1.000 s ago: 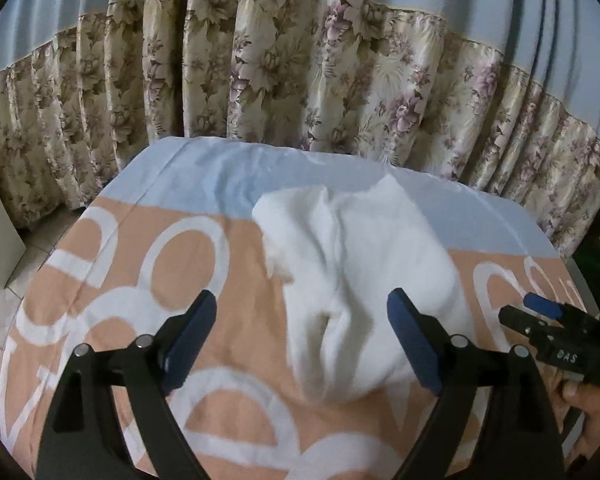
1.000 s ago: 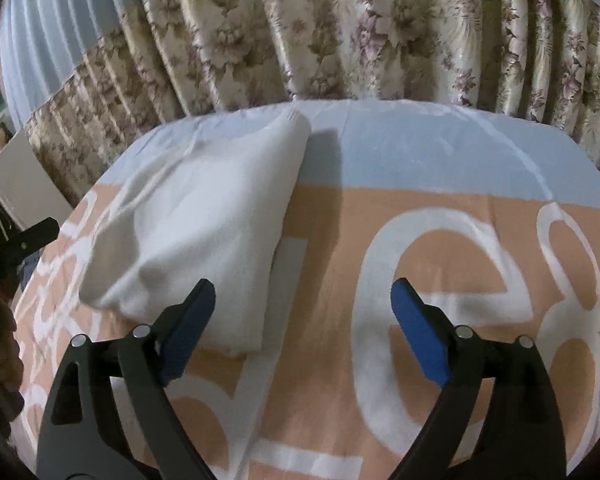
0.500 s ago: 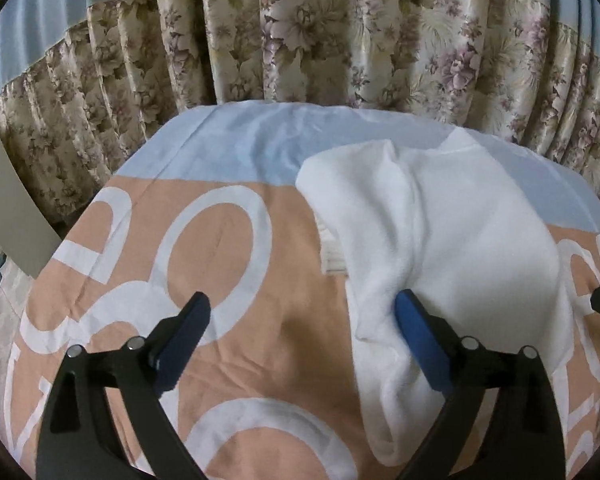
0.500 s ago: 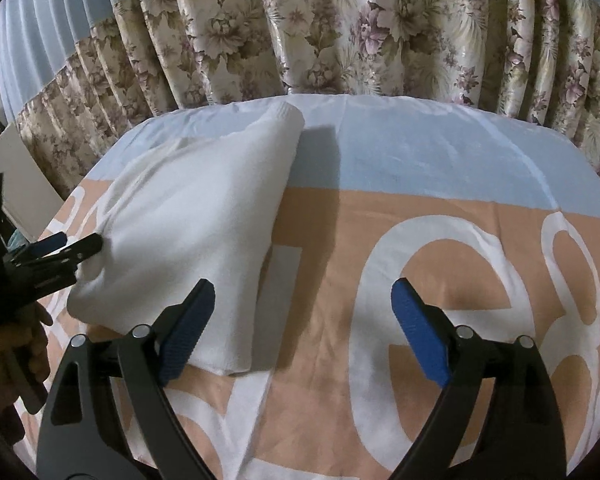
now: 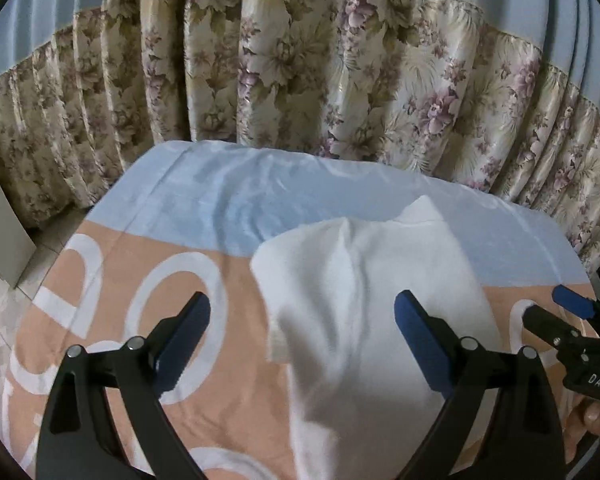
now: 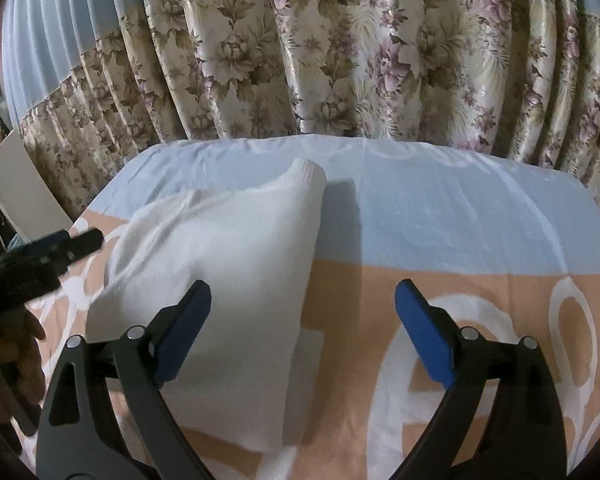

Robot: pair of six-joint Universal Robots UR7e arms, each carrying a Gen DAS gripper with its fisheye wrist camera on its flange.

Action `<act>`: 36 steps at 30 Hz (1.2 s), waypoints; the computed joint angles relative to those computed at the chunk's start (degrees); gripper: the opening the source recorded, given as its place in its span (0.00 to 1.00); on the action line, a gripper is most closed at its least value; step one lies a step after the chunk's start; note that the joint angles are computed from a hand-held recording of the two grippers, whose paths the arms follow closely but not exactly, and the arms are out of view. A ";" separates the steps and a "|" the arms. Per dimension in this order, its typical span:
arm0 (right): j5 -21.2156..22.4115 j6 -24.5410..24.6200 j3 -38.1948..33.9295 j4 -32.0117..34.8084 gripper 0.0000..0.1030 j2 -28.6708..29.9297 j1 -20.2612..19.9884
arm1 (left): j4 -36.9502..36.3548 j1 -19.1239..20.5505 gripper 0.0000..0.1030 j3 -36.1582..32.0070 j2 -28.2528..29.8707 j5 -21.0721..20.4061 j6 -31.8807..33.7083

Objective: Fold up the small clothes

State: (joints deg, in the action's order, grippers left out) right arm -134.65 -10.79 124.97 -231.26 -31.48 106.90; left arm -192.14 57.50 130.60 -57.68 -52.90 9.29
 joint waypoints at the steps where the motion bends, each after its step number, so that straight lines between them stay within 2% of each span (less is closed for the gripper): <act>1: 0.08 -0.08 -0.40 0.24 0.91 0.03 -0.17 | 0.46 0.20 0.91 -0.34 0.51 -0.48 -0.45; 7: 1.79 1.04 -2.04 1.00 0.91 0.53 -2.66 | -0.77 0.75 0.91 -1.57 4.47 -1.15 0.60; 15: 3.67 -0.33 -3.96 1.27 0.91 2.20 -5.07 | -2.78 2.36 0.91 -4.00 8.71 2.29 4.19; 24: 6.99 0.30 -5.64 2.57 0.91 3.49 -7.64 | -2.33 4.18 0.92 -5.66 10.64 3.35 5.83; 26: 7.12 0.27 -5.86 2.37 0.92 3.86 -7.84 | -2.09 4.52 0.92 -5.88 10.78 2.66 5.28; 28: 8.14 1.05 -5.66 2.44 0.92 3.91 -8.43 | 0.09 5.55 0.91 -6.22 9.81 0.17 2.67; 31: 9.61 1.14 -5.35 2.27 0.92 3.98 -9.23 | 2.10 6.96 0.85 -6.28 8.50 -4.26 0.21; 34: 12.28 2.03 -4.64 2.56 0.91 3.62 -10.29 | 2.83 7.07 0.65 -5.88 7.91 -7.30 0.67; 36: 14.61 2.64 -4.02 2.74 0.85 3.18 -11.05 | 3.10 7.04 0.52 -5.86 7.87 -9.06 1.69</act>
State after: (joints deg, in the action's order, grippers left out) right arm -120.03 -8.15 120.95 -228.53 -28.30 95.85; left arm -189.04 64.54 124.74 -49.82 -61.96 10.98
